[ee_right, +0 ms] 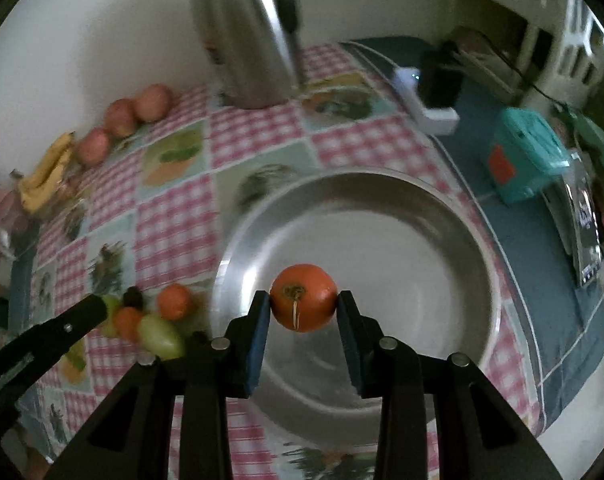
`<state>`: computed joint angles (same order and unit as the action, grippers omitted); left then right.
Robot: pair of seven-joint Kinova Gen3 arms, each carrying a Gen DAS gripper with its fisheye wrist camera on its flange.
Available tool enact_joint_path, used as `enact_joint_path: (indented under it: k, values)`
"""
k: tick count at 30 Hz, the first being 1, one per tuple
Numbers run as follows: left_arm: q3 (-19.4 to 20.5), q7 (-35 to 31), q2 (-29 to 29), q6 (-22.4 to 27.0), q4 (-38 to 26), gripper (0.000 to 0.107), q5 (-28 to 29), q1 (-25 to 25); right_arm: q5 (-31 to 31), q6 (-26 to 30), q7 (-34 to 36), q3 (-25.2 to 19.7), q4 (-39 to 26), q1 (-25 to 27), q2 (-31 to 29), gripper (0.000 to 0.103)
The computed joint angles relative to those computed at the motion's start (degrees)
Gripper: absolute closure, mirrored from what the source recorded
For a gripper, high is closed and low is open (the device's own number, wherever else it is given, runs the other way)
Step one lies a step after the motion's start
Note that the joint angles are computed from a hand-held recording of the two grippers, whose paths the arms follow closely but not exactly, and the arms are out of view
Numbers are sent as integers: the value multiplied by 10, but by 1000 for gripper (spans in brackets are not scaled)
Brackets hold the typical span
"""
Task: Organize fruits
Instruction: 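Carry the kiwi in the left tool over the steel plate while the right tool carries the orange, then open the left tool to drop the kiwi while the right tool releases the orange into the plate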
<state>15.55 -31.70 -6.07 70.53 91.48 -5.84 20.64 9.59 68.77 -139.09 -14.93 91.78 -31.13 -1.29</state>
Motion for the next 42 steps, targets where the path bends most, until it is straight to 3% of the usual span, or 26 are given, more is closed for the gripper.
enact_joint_path:
  k: [7, 16, 30, 32, 34, 36, 42]
  values:
    - [18, 8, 46, -20, -14, 81, -9, 43, 4, 11, -3, 14, 21, 24, -14, 67]
    - [13, 8, 80, -48, -2, 81, -18, 94, -45, 0, 23, 33, 52, 62, -15, 67]
    - [0, -18, 93, -41, -8, 79, 1, 107, -45, 9, 12, 29, 47, 66, -13, 67]
    - [-1, -21, 92, -41, -10, 75, 5, 108, -43, 14, 9, 29, 44, 66, -13, 67]
    - [0, -19, 90, -38, -13, 62, 2, 110, -40, 17, 7, 28, 41, 66, -15, 67]
    - [0, -20, 87, -37, -15, 55, 4, 110, -33, 22, 5, 26, 36, 64, -15, 65]
    - [-7, -13, 65, -28, -11, 48, 14, 92, -20, 30, 1, 20, 27, 60, -22, 56]
